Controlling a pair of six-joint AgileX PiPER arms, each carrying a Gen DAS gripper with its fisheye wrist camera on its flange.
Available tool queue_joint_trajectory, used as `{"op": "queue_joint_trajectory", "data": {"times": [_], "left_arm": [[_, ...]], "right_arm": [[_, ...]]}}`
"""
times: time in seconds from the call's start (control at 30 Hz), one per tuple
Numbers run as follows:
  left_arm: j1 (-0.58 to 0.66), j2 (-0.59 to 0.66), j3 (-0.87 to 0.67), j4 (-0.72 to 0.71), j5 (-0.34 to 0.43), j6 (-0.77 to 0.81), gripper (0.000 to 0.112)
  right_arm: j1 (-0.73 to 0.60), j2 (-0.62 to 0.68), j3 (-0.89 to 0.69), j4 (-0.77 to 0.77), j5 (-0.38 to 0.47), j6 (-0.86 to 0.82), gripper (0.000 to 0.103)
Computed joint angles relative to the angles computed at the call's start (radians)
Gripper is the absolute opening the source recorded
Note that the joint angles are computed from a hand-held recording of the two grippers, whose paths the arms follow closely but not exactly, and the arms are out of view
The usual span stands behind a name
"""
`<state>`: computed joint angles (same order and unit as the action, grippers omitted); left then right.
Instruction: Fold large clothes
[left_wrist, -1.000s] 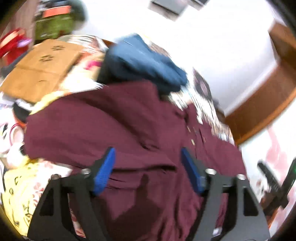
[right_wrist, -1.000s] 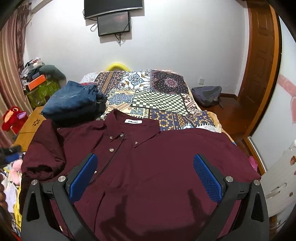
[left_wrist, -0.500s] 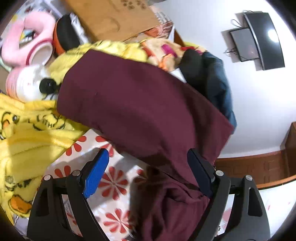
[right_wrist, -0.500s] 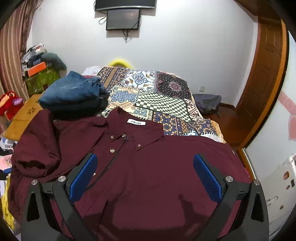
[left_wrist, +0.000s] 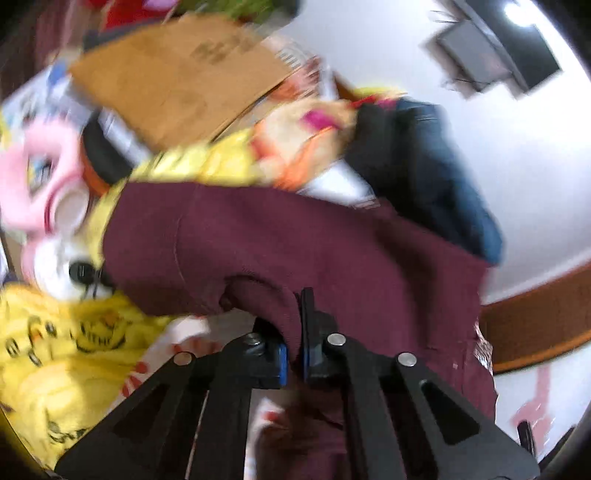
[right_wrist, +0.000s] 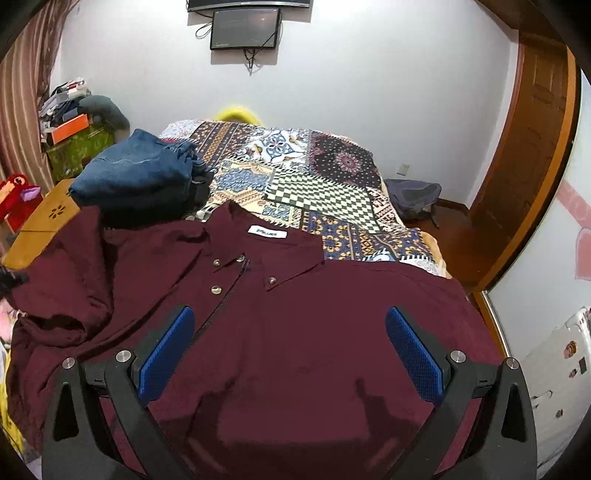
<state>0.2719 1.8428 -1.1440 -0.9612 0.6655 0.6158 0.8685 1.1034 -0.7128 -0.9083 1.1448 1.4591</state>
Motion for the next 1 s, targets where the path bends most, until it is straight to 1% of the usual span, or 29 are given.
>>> {"op": "queue_joint_trajectory", "data": {"times": [0.1,0.17,0.27,0.37,0.5,0.57,0.63,0.73,0.8,0.87,0.9,0.97,1.0], "left_arm": [[-0.067,-0.133,-0.016,0.044,-0.019,-0.023,0.003],[-0.138,-0.204,-0.057,0.096,-0.038,-0.072,0.003],[-0.262,-0.260,-0.145,0.173,-0.054,-0.160,0.003],[-0.410,-0.259,-0.248,0.289,-0.071,-0.255,0.003],[-0.623,-0.194,-0.395,0.458,-0.062,-0.392,0.003],[-0.741,-0.124,-0.476,0.559,-0.046,-0.473,0.003],[-0.832,-0.063,-0.526,0.646,-0.035,-0.569,0.003],[-0.936,0.031,-0.592,0.726,0.017,-0.646,0.003],[-0.994,0.102,-0.644,0.747,0.069,-0.654,0.003],[-1.028,0.174,-0.695,0.707,0.131,-0.597,0.003],[-1.045,0.175,-0.679,0.703,0.147,-0.585,0.003],[-1.080,0.200,-0.680,0.705,0.201,-0.554,0.004],[-1.089,0.198,-0.664,0.706,0.216,-0.541,0.005]], "right_arm": [[-0.008,-0.040,0.016,0.000,-0.002,0.004,0.103],[-0.012,-0.071,0.031,-0.001,-0.007,0.006,0.103],[-0.026,-0.115,0.050,0.001,-0.013,-0.007,0.103],[-0.053,-0.179,0.075,0.015,-0.019,-0.023,0.103],[-0.133,-0.286,0.111,0.061,-0.036,-0.078,0.103],[-0.196,-0.342,0.131,0.099,-0.060,-0.132,0.103],[-0.291,-0.390,0.150,0.159,-0.109,-0.224,0.103],[-0.420,-0.439,0.179,0.246,-0.159,-0.356,0.103],[-0.483,-0.456,0.193,0.290,-0.181,-0.422,0.103],[-0.545,-0.469,0.204,0.342,-0.205,-0.491,0.103],[-0.589,-0.467,0.208,0.377,-0.227,-0.538,0.103],[-0.659,-0.473,0.210,0.438,-0.256,-0.622,0.103],[-0.679,-0.468,0.208,0.458,-0.268,-0.645,0.103]]}}
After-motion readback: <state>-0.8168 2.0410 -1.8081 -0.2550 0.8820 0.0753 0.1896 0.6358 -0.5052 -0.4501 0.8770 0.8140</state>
